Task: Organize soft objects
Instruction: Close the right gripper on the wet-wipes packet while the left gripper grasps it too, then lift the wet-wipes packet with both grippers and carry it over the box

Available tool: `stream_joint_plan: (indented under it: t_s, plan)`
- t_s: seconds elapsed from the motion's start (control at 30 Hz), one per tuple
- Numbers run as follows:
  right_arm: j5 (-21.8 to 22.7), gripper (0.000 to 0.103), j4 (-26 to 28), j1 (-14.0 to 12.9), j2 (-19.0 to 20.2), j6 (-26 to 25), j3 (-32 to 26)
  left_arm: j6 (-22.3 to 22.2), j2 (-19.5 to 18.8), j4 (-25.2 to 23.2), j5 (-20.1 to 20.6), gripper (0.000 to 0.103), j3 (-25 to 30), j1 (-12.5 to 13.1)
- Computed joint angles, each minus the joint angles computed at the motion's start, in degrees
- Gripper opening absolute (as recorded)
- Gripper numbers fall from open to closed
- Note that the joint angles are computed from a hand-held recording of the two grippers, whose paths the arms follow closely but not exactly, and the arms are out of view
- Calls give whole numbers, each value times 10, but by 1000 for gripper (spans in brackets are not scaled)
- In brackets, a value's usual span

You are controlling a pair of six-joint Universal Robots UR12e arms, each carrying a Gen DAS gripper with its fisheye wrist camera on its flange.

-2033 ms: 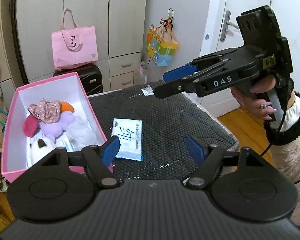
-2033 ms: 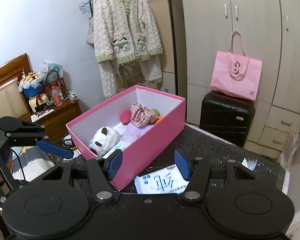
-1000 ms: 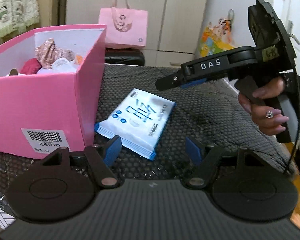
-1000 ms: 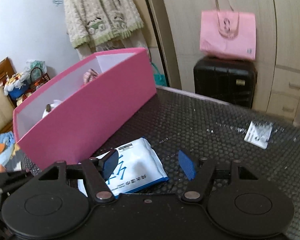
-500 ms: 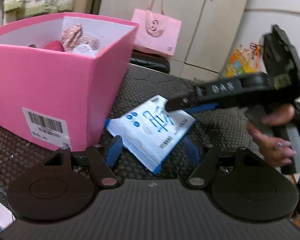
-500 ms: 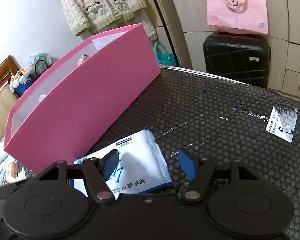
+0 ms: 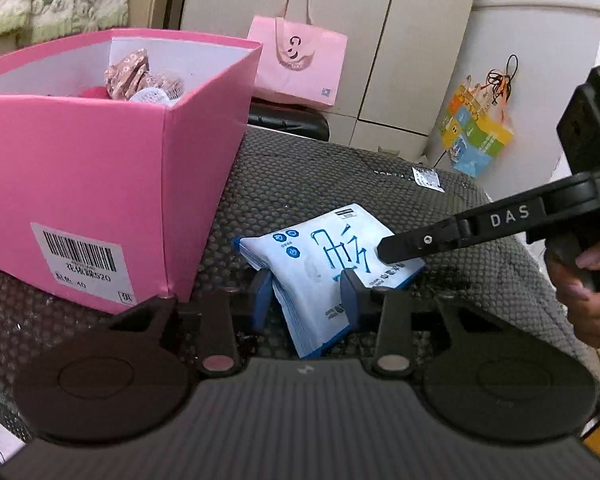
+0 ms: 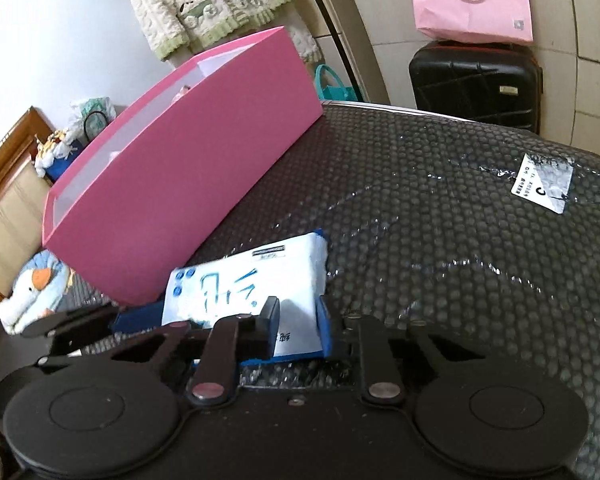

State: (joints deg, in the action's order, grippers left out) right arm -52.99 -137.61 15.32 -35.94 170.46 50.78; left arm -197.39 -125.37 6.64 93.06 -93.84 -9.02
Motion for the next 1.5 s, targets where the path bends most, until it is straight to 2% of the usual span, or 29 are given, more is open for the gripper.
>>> stream_joint_plan:
  t_s: [0.1,0.17,0.27,0.4,0.57,0.7,0.8,0.9,1.1,1.23,1.4,1.5]
  plan:
    - [-9,29,-34,1,-5,19,18,-6,2,-7,-11,38,-1,4]
    - [-12,29,-51,1,-10,20,31,13,5,-20,-16,40,0,4]
    - [-3,39,-56,2,-16,-4,44,18,7,-31,-23,41,2,5]
    - [-7,43,-63,4,-25,-3,57,25,7,-33,-28,41,4,5]
    - [-50,47,-105,13,-48,19,99,70,9,-14,-16,36,-4,-3]
    - [-78,52,-131,19,-68,37,134,77,17,-11,-33,36,-13,-1]
    - [-78,54,-140,19,-81,56,155,77,26,-13,-58,36,-22,6]
    - [-80,57,-146,20,-95,62,176,95,36,-17,-88,36,-31,12]
    - [-72,57,-146,24,-124,72,210,143,68,-65,-144,36,-44,30]
    - [-79,58,-155,30,-140,65,226,162,89,-88,-172,36,-55,41]
    - [-68,63,-164,35,-160,51,244,175,114,-106,-207,36,-71,57]
    - [-75,64,-167,41,-170,48,249,182,128,-125,-240,36,-77,69]
